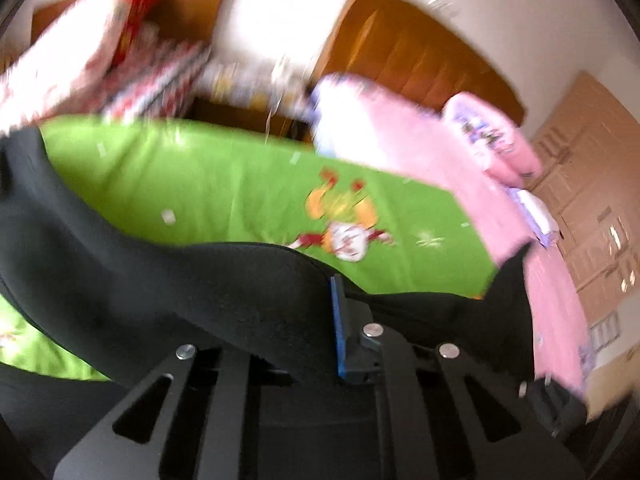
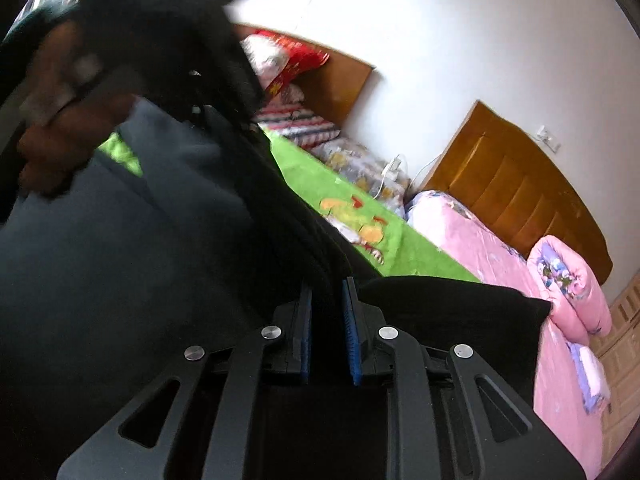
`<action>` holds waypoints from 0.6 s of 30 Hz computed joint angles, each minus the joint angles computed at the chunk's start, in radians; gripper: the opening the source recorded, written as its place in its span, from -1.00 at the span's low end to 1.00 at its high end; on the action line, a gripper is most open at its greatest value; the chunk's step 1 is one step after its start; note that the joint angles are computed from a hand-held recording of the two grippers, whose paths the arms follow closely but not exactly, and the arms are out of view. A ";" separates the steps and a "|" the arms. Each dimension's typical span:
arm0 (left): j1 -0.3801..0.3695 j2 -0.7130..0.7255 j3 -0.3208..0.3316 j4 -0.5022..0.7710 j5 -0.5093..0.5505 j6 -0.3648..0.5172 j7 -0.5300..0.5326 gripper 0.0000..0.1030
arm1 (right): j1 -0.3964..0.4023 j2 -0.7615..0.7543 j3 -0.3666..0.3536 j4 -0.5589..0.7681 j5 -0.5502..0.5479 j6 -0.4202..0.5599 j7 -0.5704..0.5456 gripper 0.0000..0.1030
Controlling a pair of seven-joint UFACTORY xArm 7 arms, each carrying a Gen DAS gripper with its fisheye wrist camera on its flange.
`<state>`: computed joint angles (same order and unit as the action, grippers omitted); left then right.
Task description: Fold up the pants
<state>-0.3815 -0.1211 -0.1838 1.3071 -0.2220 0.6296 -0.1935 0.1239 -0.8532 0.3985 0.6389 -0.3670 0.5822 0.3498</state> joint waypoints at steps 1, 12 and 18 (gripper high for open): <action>-0.005 -0.058 -0.004 -0.060 0.003 -0.043 0.015 -0.77 | 0.019 -0.028 -0.005 -0.001 0.018 0.015 0.009 -0.61; -0.170 -0.519 0.074 -0.640 -0.070 -0.134 0.097 -0.26 | 0.247 -0.527 0.025 -0.213 0.337 0.394 0.355 0.79; -0.224 -0.528 0.165 -0.658 -0.216 -0.158 0.166 0.49 | 0.130 -0.635 -0.098 -0.226 0.342 0.418 0.440 0.81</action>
<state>-0.6057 -0.6496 -0.0190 0.6494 -0.4376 0.4711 -0.0270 0.2535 -1.4885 0.3001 0.4132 -0.0250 0.9998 0.7901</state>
